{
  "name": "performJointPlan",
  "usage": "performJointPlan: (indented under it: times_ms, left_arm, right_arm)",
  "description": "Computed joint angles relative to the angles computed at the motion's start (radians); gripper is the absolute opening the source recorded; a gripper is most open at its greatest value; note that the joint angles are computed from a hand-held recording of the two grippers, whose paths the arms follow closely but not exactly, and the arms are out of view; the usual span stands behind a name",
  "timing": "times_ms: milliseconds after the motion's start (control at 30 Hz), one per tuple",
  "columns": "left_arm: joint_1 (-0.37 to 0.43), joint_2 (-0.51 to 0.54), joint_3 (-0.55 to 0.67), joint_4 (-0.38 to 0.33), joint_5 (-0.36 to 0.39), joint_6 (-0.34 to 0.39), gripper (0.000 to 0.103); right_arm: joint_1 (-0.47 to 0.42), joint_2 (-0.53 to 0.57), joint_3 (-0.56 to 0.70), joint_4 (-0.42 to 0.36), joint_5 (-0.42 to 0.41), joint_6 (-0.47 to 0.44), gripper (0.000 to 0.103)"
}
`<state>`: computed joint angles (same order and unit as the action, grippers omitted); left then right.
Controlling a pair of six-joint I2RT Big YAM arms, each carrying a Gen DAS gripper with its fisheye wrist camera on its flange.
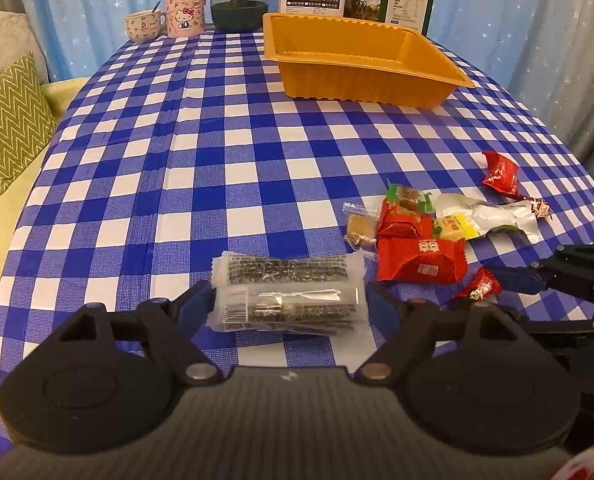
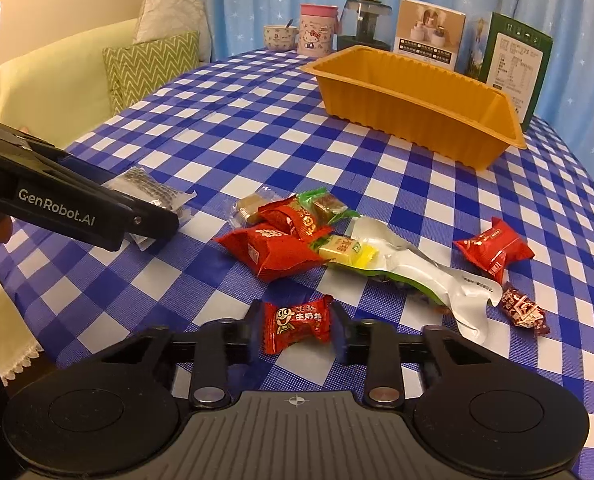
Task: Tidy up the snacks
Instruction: 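Lower the left gripper onto the clear plastic snack pack and close it, then grasp a small red candy with the right gripper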
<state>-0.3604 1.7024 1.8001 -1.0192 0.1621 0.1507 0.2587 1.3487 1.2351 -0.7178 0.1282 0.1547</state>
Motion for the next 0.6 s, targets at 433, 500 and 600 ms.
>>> performJointPlan:
  times_ms: [433,500,600]
  left_arm:
    - [-0.042,0.011,0.109,-0.042,-0.007,-0.034,0.080]
    - [-0.050,0.030,0.160,-0.052,-0.003,-0.040,0.080]
    - [-0.061,0.076,0.256,-0.074,0.002,-0.058,0.080]
  right_arm:
    - [-0.040,-0.080,0.014,-0.026,0.034,0.090,0.026]
    - [-0.060,-0.081,0.038,-0.033,0.028,0.100,0.026]
    - [-0.096,-0.070,0.088,-0.047,0.014,0.100,0.026]
